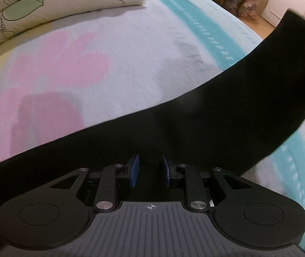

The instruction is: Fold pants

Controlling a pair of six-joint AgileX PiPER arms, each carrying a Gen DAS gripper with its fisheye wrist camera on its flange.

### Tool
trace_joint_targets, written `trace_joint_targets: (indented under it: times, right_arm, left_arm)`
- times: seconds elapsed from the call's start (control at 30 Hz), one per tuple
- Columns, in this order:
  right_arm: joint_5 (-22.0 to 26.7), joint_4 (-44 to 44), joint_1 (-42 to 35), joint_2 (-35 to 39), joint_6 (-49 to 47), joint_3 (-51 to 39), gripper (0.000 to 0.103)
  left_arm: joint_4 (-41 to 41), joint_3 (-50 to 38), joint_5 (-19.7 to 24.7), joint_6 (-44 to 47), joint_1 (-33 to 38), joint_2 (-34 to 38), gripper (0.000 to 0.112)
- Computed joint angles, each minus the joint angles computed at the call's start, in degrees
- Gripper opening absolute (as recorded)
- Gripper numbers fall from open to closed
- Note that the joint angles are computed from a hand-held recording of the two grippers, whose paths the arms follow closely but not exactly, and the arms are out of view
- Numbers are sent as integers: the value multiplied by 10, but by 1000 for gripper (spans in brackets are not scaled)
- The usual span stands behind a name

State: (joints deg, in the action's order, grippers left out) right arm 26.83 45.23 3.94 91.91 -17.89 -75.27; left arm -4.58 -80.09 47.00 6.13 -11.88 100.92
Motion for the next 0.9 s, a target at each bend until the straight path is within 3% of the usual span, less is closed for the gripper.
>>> trace_joint_targets:
  times: [0.2, 0.47, 0.6, 0.73, 0.9]
  right_arm:
    - [2, -134, 67, -23, 123, -33, 13]
    - [-6, -328, 206, -13, 309, -77, 13]
    - [-19, -448, 295, 34, 427, -108, 13]
    - [-23, -569, 376, 104, 545, -141, 13]
    - [-5, -682, 448, 190, 668, -177, 13]
  left_arm:
    - [-72, -12, 28, 7, 59, -16, 23]
    - [-133, -22, 102, 97, 255, -79, 24]
    - [-154, -29, 127, 148, 348, -89, 24]
    - [-165, -31, 121, 175, 403, -79, 24]
    - [-187, -58, 148, 177, 444, -47, 24]
